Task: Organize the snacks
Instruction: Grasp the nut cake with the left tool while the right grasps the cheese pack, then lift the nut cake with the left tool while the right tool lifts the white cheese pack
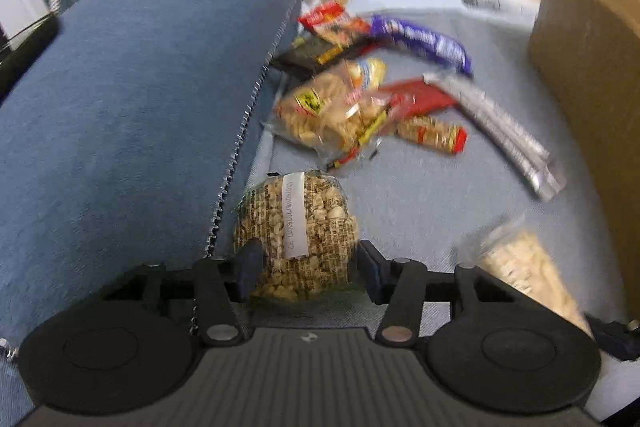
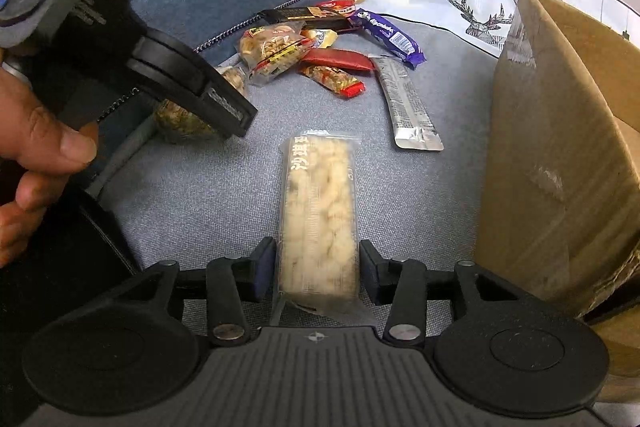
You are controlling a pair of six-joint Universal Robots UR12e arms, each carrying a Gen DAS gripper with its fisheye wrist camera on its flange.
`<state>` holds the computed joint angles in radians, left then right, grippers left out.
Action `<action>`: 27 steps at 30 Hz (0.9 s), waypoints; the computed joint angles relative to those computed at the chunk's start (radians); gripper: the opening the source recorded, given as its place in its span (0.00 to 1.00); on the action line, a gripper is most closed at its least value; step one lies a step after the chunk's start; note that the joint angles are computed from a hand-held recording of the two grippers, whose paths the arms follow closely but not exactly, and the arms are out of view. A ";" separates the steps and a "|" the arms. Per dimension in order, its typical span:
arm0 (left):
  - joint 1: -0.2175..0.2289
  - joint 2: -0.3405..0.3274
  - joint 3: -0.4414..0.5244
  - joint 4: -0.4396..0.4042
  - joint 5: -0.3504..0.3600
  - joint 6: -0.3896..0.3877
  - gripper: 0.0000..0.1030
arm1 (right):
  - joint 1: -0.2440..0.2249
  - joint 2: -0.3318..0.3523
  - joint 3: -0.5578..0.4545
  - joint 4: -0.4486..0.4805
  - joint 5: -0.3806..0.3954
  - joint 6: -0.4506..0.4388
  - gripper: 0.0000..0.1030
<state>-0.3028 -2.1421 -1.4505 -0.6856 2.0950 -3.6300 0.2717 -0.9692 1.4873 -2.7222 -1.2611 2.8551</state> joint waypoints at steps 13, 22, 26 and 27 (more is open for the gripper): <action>0.075 0.093 -0.244 0.650 -0.497 0.001 0.51 | -0.004 0.000 0.011 -0.036 0.016 0.034 0.45; 0.091 0.101 -0.203 0.410 -0.488 -0.172 0.59 | -0.003 0.001 0.008 -0.027 0.014 0.036 0.45; 0.091 0.113 -0.209 0.389 -0.434 -0.211 0.69 | -0.002 0.003 0.004 -0.028 0.013 0.041 0.45; 0.091 0.113 -0.209 0.386 -0.431 -0.213 0.74 | -0.002 0.004 0.004 -0.029 0.014 0.042 0.45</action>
